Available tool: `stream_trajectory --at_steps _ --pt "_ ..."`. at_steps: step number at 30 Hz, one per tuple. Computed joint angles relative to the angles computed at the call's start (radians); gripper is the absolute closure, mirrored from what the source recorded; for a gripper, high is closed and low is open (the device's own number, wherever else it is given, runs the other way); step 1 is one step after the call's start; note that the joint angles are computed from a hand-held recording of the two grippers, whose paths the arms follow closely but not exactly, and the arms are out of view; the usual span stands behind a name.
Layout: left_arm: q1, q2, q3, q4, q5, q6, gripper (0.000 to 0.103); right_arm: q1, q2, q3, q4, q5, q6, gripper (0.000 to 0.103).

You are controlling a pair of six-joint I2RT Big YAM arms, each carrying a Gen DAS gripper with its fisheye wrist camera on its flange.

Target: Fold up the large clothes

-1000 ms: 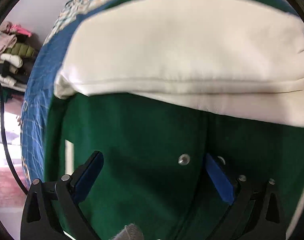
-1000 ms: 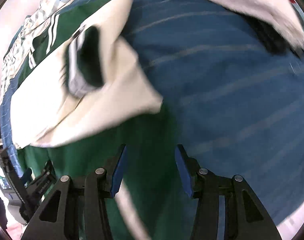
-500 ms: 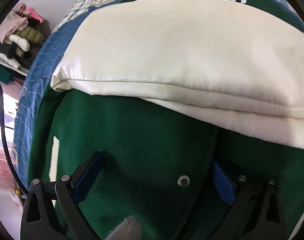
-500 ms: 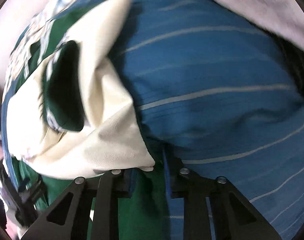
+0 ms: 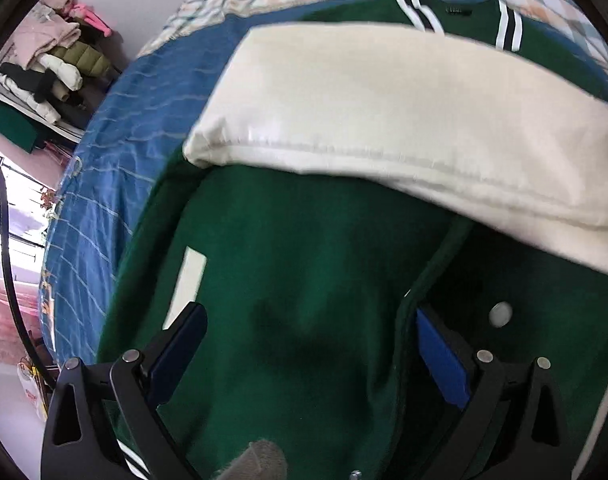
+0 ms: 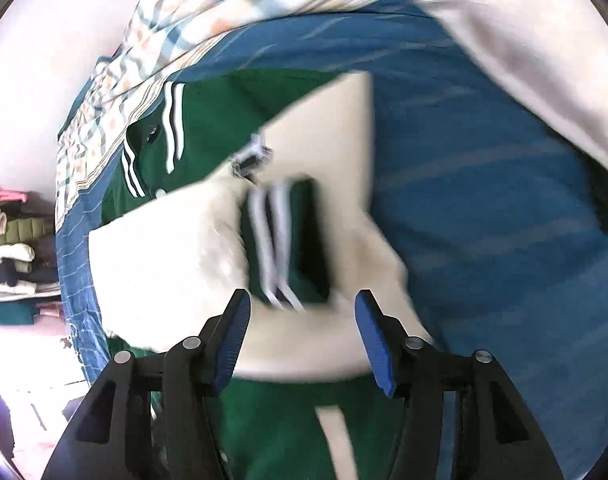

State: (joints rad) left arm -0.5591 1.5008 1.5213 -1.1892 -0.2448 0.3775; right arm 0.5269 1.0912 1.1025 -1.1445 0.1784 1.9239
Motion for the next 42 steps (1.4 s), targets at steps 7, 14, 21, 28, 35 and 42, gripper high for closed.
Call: stream_trajectory --at_steps 7,14,21,28,35,42 --pt "0.030 0.043 -0.004 -0.017 0.025 -0.011 0.000 -0.070 0.128 0.104 -0.173 -0.022 -0.123 0.098" --pt "0.057 0.054 0.071 -0.127 0.087 -0.052 0.000 -0.103 0.135 0.163 -0.272 -0.113 -0.157 0.087" --pt "0.154 0.046 0.245 -0.311 0.154 -0.053 0.000 0.139 0.134 0.291 -0.260 -0.041 0.081 0.058" --pt "0.165 0.233 0.327 -0.005 -0.090 0.023 0.000 0.182 0.347 0.301 0.191 -0.111 0.118 0.057" --pt "0.133 0.420 0.465 0.051 -0.193 0.054 0.000 0.145 0.609 0.473 0.303 -0.135 0.025 0.100" --pt "0.188 0.524 0.679 -0.192 -0.042 -0.101 0.000 0.142 0.596 0.442 0.259 -0.195 0.060 0.103"
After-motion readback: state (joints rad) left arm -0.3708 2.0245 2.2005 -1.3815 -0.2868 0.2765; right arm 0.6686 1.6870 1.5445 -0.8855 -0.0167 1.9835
